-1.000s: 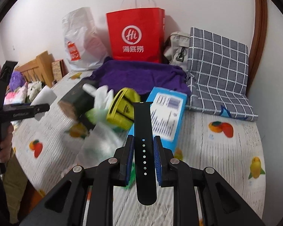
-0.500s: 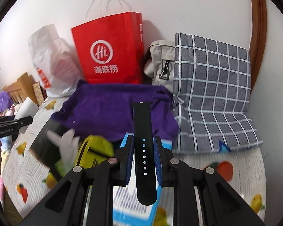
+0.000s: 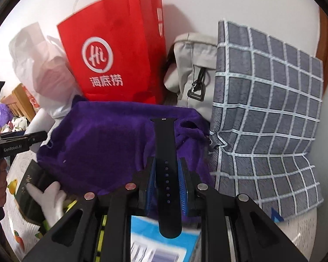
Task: Organize soft objects
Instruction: 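Carry the sponge block and watch strap onto the purple towel, opening the right gripper, then open the left gripper to set the sponge block on the towel while the right withdraws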
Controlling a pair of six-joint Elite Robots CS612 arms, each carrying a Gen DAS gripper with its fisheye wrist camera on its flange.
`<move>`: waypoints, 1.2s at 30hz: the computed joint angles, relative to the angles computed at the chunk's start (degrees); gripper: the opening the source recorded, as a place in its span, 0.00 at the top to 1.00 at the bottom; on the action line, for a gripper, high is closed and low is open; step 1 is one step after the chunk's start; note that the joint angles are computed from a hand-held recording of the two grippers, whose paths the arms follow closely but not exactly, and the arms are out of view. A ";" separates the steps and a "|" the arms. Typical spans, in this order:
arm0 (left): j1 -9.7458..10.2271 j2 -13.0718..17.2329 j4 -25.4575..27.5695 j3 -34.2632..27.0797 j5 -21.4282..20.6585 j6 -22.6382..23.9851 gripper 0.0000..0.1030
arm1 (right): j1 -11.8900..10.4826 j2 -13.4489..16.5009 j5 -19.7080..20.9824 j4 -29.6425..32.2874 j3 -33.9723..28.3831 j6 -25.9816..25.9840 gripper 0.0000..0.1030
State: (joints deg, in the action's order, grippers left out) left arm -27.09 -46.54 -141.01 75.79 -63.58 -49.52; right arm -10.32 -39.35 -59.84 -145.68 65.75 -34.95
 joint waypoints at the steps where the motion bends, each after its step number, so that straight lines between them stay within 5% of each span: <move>1: 0.52 0.66 -0.10 -0.87 -1.26 -0.24 0.49 | 0.12 0.38 0.08 0.94 -0.74 -0.23 0.80; 10: 2.85 4.22 2.69 -5.79 -4.74 -1.47 0.48 | 1.28 4.94 2.14 13.37 -9.57 -1.66 0.80; 15: 3.53 5.89 5.37 -8.34 -7.07 -0.29 0.47 | 1.98 6.15 -1.07 12.64 -10.81 -1.56 0.80; 19: 3.92 6.68 6.30 -9.55 -8.20 -0.45 0.47 | 1.93 7.31 -0.26 17.18 -13.30 -1.34 0.80; 29: 4.60 7.68 7.30 -11.71 -8.96 -1.23 0.44 | 2.23 7.53 -0.95 17.65 -13.71 -1.31 0.79; 32: 5.15 7.77 6.87 -12.17 -10.56 -0.57 0.34 | 2.30 7.04 -1.09 16.13 -12.66 -1.65 0.58; 34: 5.35 7.77 6.00 -12.14 -12.06 0.28 0.27 | 2.19 6.13 -0.64 13.71 -10.90 -2.43 0.32; 36: 5.21 7.40 5.63 -11.52 -11.83 -0.01 0.27 | 2.00 5.29 -0.43 11.51 -9.48 -2.67 0.29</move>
State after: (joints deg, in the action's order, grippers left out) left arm -21.88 -39.14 -135.38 64.26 -75.41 -49.53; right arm -8.33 -34.06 -60.27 -134.17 56.28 -37.62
